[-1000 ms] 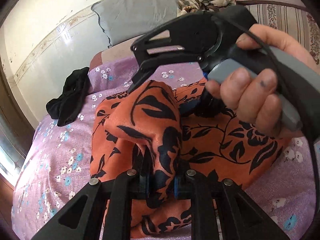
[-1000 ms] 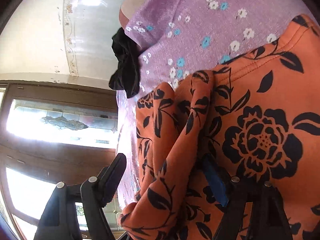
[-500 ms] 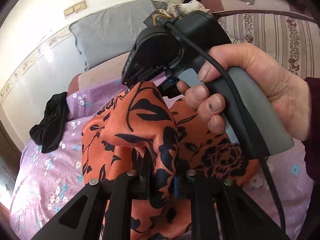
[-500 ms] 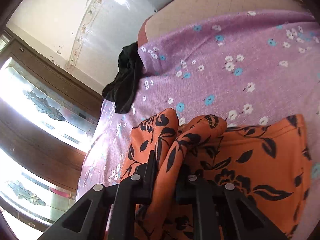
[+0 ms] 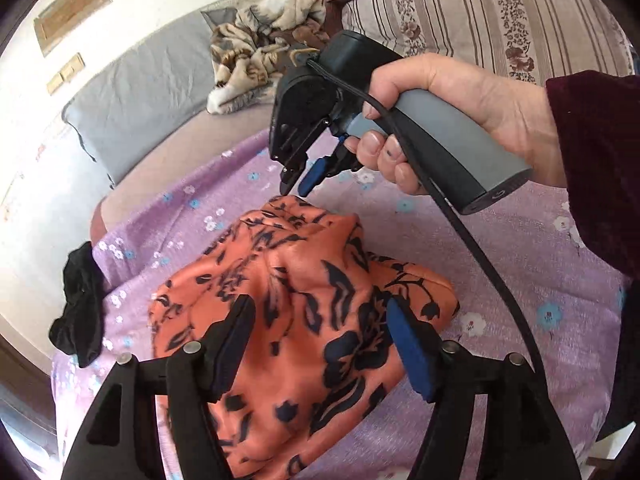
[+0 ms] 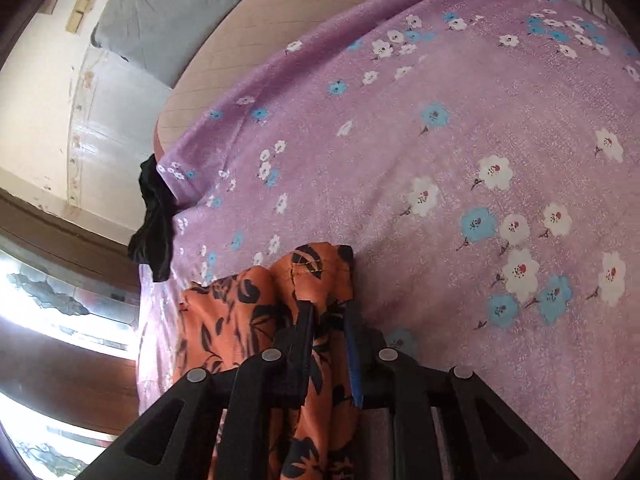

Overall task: Fold small clothes
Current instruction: 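Release the dress with both tools and press the folded bundle flat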

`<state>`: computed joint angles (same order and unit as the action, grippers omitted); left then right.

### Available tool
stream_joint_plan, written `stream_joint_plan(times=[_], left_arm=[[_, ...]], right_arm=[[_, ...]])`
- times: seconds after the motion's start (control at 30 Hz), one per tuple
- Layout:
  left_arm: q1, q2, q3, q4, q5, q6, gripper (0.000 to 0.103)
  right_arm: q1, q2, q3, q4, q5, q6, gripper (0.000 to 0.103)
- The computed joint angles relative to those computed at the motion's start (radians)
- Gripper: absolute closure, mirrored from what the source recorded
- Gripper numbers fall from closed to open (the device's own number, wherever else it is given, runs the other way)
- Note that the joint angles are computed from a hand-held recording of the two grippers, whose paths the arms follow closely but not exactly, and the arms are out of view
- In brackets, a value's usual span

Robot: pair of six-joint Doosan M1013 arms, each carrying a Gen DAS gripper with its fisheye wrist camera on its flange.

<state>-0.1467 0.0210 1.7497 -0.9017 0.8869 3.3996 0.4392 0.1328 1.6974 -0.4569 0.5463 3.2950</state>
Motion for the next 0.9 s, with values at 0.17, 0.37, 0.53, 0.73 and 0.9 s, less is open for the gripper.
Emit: stream_joint_plan(times=[0.17,0.37,0.53,0.73,0.9], left_arm=[[0.081,0.036,-0.086,-0.069,-0.039,-0.1,0.019],[0.095,0.15,-0.202,0.227,-0.124,-0.626,0.019],[0.074,0.175,-0.192,0.409,-0.137,-0.74,0.019],[0.069,0.164,-0.185,0.487,-0.131,-0.797,0.019],[0.076,0.17,-0.194,0.489,-0.098,-0.817,0.019]], right_arm=[[0.074,0.0,-0.073,-0.135,0.079,-0.004,0.067],[0.155,0.083,-0.204,-0.091,0.168,-0.2,0.066],[0.17,0.155,-0.292,0.057,0.334,-0.351,0.067],[0.216,0.167,-0.308,0.125,0.529,-0.41,0.07],[0.243,0.164,-0.291,0.105,0.557,-0.379,0.07]])
